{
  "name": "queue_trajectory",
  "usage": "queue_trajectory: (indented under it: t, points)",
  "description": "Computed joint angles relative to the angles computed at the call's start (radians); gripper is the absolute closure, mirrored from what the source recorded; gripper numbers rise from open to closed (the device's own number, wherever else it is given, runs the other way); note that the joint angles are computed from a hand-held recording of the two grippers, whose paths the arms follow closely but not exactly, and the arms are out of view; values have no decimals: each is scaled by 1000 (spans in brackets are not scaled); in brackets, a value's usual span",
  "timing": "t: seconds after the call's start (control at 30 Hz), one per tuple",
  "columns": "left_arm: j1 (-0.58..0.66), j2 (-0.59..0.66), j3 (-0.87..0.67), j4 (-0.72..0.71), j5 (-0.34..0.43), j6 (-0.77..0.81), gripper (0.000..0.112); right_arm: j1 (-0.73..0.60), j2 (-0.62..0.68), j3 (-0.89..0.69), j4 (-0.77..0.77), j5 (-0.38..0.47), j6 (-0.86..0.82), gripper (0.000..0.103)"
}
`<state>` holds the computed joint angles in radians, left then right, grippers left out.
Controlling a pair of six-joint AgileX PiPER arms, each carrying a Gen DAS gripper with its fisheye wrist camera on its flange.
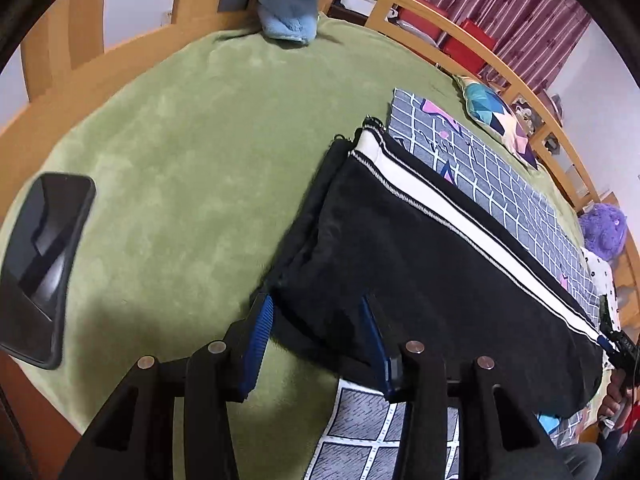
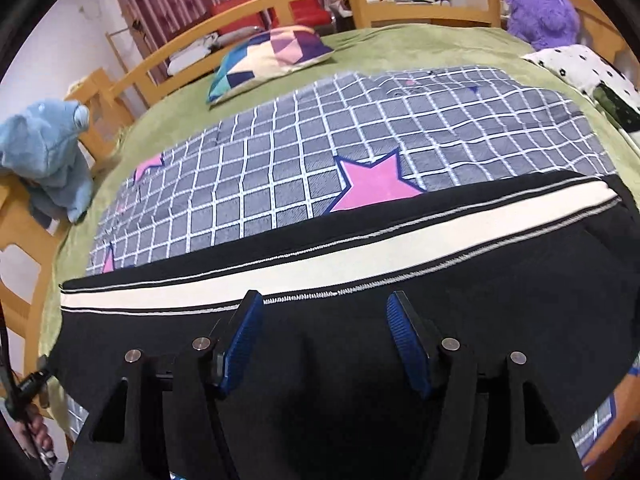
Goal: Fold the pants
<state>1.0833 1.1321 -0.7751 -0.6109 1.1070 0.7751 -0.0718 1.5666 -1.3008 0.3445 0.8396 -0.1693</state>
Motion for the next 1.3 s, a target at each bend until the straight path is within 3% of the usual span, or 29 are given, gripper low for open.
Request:
queue_trajectory:
  t: [0.17,0.27,0.53,0.73,0.8,0.83,0.9,0.93,1.13,1.23,1.3]
  points:
    - [-63,11,35,-21,-91,-14,71,-24,-59,48,12,6,5,39]
    - [-105,25,14,-7,-111,-55,93,-19,-78,72,10,3,12,39]
    - [97,41,-36,-61,89,102,97,-45,-132,136,14,1,2,39]
    - [72,67,24,-43,4,99,92,-103,-123,154,53,19,-36,39]
    - [82,70,4,-45,30,87,89,-99,-114,155,52,23,-38,39]
    - [83,59,1,-40,26,79,86,-94,-111,156,51,23,-43,39]
    - [60,12,8,6,-30,29,62,-83,-116,173,51,7,-66,39]
    - [62,1,13,8,-47,29,60,-77,-114,187,47,-11,-80,39]
    - [79,108,30,-55,-35,20,60,-98,27,208,64,-2,-91,39]
    - [74,138,55,-122,-56,21,61,-71,2,215,24,-21,-68,39]
    - [62,149,58,-147,-63,4,67,-69,-18,210,30,-10,-79,39]
